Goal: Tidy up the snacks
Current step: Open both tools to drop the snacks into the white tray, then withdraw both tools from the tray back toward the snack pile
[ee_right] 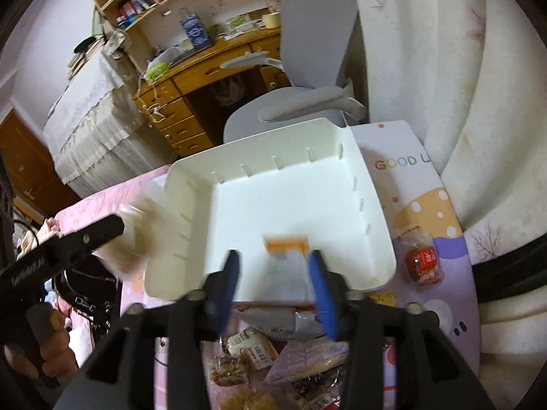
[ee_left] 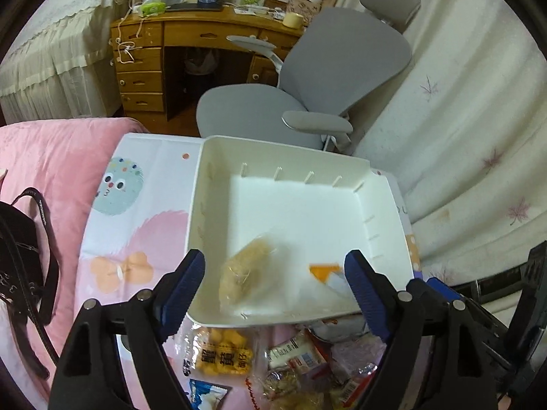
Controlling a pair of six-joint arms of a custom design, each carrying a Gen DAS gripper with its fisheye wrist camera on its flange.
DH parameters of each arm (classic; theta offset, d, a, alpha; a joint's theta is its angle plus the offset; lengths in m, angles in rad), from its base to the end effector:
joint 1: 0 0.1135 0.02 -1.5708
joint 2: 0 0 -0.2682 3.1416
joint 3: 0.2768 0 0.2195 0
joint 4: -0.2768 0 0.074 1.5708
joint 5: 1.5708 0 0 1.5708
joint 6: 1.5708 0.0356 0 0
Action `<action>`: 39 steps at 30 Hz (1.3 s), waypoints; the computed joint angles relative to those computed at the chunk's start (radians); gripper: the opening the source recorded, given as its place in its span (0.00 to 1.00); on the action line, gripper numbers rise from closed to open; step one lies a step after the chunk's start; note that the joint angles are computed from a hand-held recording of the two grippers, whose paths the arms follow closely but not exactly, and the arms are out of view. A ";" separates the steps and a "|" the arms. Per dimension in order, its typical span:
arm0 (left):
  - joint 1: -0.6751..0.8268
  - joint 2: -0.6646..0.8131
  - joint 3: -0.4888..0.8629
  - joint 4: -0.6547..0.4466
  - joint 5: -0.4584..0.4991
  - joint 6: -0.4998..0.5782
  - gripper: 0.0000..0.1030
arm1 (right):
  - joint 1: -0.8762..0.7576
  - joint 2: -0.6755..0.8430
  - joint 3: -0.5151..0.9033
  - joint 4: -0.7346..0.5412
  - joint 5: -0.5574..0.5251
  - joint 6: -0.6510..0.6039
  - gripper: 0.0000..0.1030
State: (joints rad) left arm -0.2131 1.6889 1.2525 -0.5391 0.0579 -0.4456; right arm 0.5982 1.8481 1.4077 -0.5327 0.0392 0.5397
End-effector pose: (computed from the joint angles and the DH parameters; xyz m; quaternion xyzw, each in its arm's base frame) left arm 0.3218 -0.0718 0.2543 -0.1024 0.9502 -0.1210 0.2684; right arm 0.3079 0.2081 0.2451 -0.0222 0.9553 0.1428 0.2581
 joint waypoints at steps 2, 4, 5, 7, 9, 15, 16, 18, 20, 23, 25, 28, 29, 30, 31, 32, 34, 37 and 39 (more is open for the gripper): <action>0.001 -0.014 -0.023 0.015 0.016 -0.008 0.80 | -0.008 -0.006 -0.013 0.003 -0.007 0.014 0.56; -0.011 -0.040 -0.043 0.022 0.022 -0.026 0.80 | -0.012 -0.020 -0.031 0.005 -0.007 0.023 0.56; -0.017 -0.057 -0.058 0.025 0.019 -0.033 0.80 | -0.012 -0.028 -0.041 0.008 -0.006 0.028 0.56; -0.038 -0.095 -0.080 0.019 0.000 -0.044 0.80 | -0.010 -0.058 -0.073 0.014 -0.004 0.037 0.56; -0.063 -0.137 -0.103 0.006 -0.023 -0.054 0.80 | -0.004 -0.097 -0.117 0.027 -0.006 0.041 0.56; -0.198 -0.313 -0.198 -0.064 -0.139 -0.157 0.80 | 0.033 -0.234 -0.267 0.054 -0.027 0.064 0.56; -0.219 -0.338 -0.215 -0.075 -0.154 -0.175 0.80 | 0.041 -0.261 -0.296 0.059 -0.029 0.066 0.56; -0.293 -0.399 -0.254 -0.113 -0.207 -0.241 0.80 | 0.058 -0.313 -0.354 0.067 -0.029 0.071 0.56; -0.356 -0.449 -0.289 -0.144 -0.246 -0.300 0.80 | 0.079 -0.360 -0.402 0.066 -0.026 0.083 0.56; -0.503 -0.526 -0.337 -0.215 -0.336 -0.429 0.80 | 0.118 -0.444 -0.480 0.049 -0.018 0.111 0.56; -0.596 -0.556 -0.355 -0.269 -0.388 -0.522 0.80 | 0.143 -0.498 -0.534 0.045 -0.011 0.130 0.56; -0.738 -0.579 -0.370 -0.363 -0.461 -0.700 0.80 | 0.184 -0.559 -0.592 0.026 -0.010 0.162 0.57; -0.764 -0.584 -0.374 -0.383 -0.474 -0.737 0.80 | 0.196 -0.575 -0.606 0.020 -0.011 0.171 0.57; -0.800 -0.591 -0.376 -0.411 -0.490 -0.788 0.80 | 0.209 -0.588 -0.618 0.014 -0.011 0.180 0.57; -0.841 -0.596 -0.375 -0.444 -0.504 -0.848 0.80 | 0.226 -0.606 -0.630 0.005 -0.007 0.192 0.57; -0.882 -0.601 -0.369 -0.483 -0.516 -0.911 0.80 | 0.241 -0.620 -0.639 -0.004 -0.003 0.203 0.57; -0.967 -0.610 -0.355 -0.560 -0.545 -1.033 0.80 | 0.264 -0.650 -0.657 -0.017 -0.006 0.229 0.57; -1.065 -0.613 -0.344 -0.639 -0.570 -1.159 0.80 | 0.300 -0.690 -0.685 -0.018 -0.011 0.272 0.57; -1.124 -0.610 -0.339 -0.686 -0.573 -1.237 0.80 | 0.315 -0.704 -0.701 -0.011 -0.017 0.289 0.57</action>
